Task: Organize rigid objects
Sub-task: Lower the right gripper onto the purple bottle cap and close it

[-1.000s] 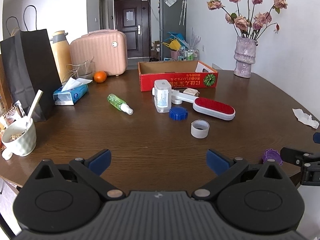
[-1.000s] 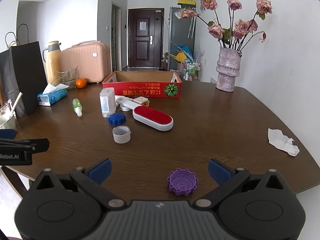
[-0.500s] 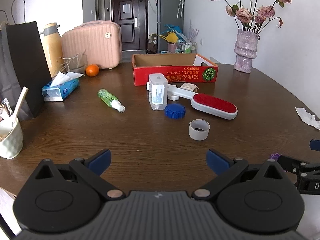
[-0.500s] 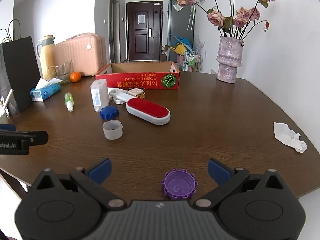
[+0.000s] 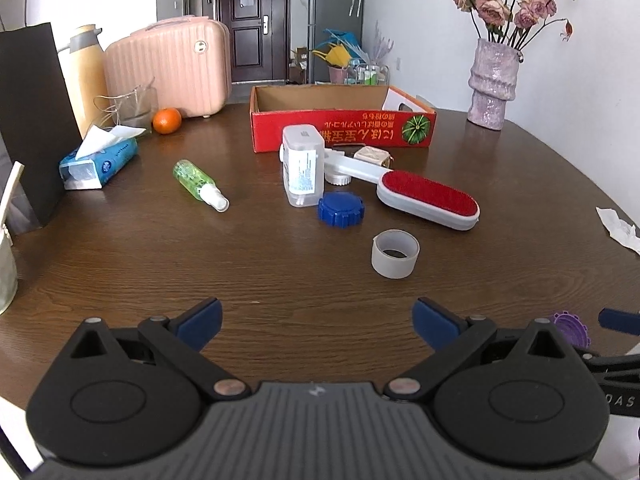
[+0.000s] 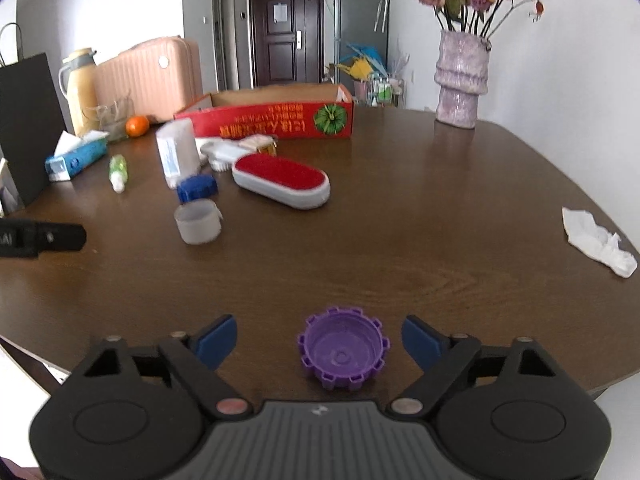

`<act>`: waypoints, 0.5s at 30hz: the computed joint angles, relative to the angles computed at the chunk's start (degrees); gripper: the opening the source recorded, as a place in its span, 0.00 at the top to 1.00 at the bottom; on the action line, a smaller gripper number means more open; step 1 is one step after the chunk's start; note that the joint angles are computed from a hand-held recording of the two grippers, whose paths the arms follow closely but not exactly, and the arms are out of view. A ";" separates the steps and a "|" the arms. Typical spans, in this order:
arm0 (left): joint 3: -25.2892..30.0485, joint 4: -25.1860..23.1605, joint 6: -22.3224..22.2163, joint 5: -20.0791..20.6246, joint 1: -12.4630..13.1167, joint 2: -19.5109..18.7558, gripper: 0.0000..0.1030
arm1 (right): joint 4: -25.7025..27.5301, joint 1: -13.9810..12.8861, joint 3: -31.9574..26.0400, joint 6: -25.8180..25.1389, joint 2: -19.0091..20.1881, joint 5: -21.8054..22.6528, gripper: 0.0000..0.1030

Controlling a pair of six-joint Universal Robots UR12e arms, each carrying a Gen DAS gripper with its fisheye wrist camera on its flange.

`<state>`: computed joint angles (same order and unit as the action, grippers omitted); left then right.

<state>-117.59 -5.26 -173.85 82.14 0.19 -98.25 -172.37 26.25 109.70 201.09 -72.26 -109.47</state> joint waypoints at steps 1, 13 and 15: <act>0.20 -0.21 -0.04 -0.01 -0.08 -0.21 0.00 | 0.20 -0.18 0.06 0.24 0.06 0.31 0.19; 2.57 -2.43 0.65 0.96 -1.38 -2.59 0.00 | -1.69 -1.29 0.76 -2.30 1.33 3.27 0.47; 2.86 -2.43 0.64 0.78 -1.38 -2.93 0.00 | -2.78 -1.54 0.79 -2.61 1.59 3.86 0.48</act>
